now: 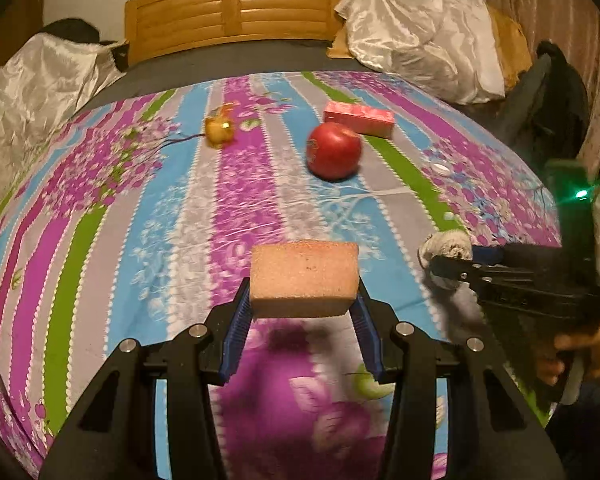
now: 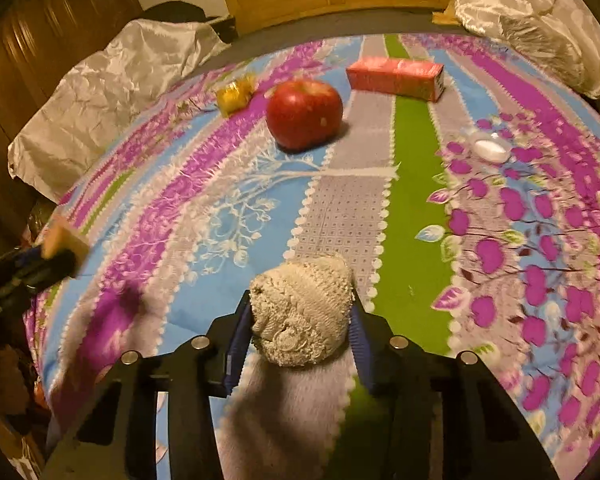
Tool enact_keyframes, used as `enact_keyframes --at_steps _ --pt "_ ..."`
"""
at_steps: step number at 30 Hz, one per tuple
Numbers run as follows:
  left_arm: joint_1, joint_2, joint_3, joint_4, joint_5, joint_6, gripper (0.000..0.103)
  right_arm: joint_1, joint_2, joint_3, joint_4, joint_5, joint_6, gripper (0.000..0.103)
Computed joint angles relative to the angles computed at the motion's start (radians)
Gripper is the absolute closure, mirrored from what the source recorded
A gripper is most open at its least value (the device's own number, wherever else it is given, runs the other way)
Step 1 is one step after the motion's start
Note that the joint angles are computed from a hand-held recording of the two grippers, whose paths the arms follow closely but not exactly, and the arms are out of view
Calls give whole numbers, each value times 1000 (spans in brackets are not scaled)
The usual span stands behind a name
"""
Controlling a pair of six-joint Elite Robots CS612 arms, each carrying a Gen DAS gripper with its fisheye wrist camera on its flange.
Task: Collect trash
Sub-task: 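Carry the sponge block and knit ball over the green bin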
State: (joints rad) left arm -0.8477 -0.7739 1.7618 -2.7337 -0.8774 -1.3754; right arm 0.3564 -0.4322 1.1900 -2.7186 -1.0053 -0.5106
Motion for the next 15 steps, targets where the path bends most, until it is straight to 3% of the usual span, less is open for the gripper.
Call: enact_keyframes --at_steps 7,12,15 --pt "0 39 -156 121 40 92 58 -65 -119 167 -145 48 -1 58" --pt "0 78 -272 118 56 170 58 -141 -205 266 -258 41 50 57" --pt "-2 117 -369 108 60 268 58 -191 -247 310 -325 6 106 57"
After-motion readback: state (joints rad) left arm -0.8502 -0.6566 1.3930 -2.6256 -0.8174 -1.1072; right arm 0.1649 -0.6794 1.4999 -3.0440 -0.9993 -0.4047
